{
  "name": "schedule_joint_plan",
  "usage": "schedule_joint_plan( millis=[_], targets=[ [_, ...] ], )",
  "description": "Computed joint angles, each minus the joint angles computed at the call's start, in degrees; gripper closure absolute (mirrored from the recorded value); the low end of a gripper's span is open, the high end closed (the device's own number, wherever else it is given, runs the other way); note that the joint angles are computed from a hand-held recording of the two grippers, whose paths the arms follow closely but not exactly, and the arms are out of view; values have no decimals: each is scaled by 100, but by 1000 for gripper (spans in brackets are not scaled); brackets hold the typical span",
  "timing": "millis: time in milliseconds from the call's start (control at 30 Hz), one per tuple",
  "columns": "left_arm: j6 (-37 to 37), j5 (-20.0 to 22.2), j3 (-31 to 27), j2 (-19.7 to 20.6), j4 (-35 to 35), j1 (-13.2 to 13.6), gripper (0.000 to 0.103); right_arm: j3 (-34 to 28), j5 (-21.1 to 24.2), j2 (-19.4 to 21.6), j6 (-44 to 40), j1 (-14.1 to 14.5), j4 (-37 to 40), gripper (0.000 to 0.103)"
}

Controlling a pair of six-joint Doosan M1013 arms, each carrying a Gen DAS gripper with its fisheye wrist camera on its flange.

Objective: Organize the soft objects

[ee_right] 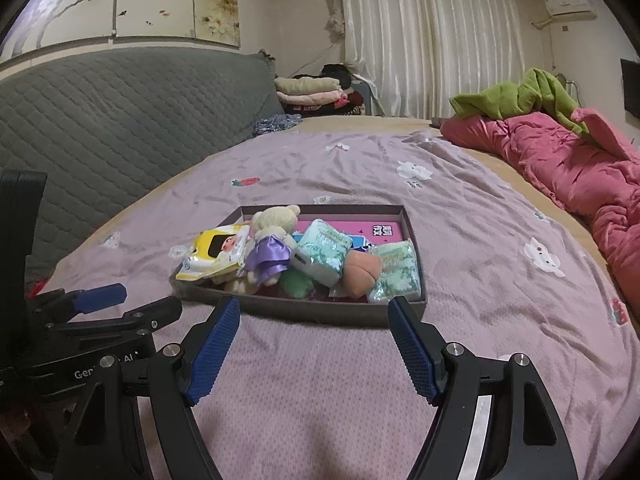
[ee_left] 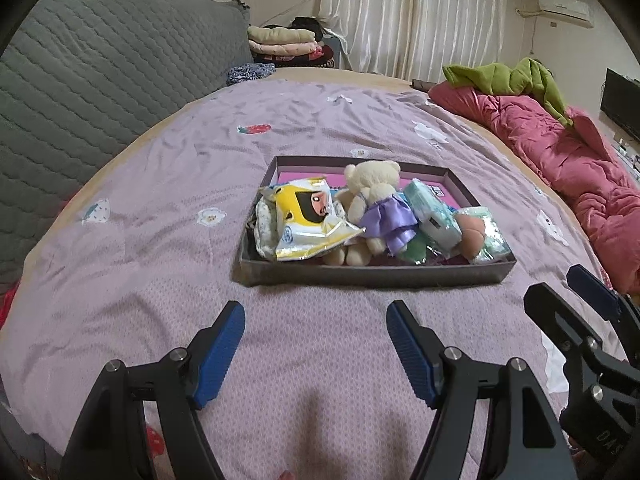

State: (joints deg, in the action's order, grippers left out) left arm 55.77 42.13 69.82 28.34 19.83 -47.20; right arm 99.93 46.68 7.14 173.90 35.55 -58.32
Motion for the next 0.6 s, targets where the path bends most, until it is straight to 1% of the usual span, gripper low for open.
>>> schedule_joint_plan(
  millis=[267, 433, 567, 600],
  targets=[
    [-90, -137, 259, -192, -97, -10, 30, 64, 171, -50, 200, 177, 139, 26],
    [-186, -187, 383, -269, -94, -17, 30, 125, 115, -70, 160, 278, 103, 26],
    [-59, -122, 363, -206, -149, -26, 30, 126, 84, -20, 77, 241, 192, 26],
    [-41, -119, 365, -194, -145, -28, 30, 120, 135, 0, 65, 240, 181, 26]
  ],
)
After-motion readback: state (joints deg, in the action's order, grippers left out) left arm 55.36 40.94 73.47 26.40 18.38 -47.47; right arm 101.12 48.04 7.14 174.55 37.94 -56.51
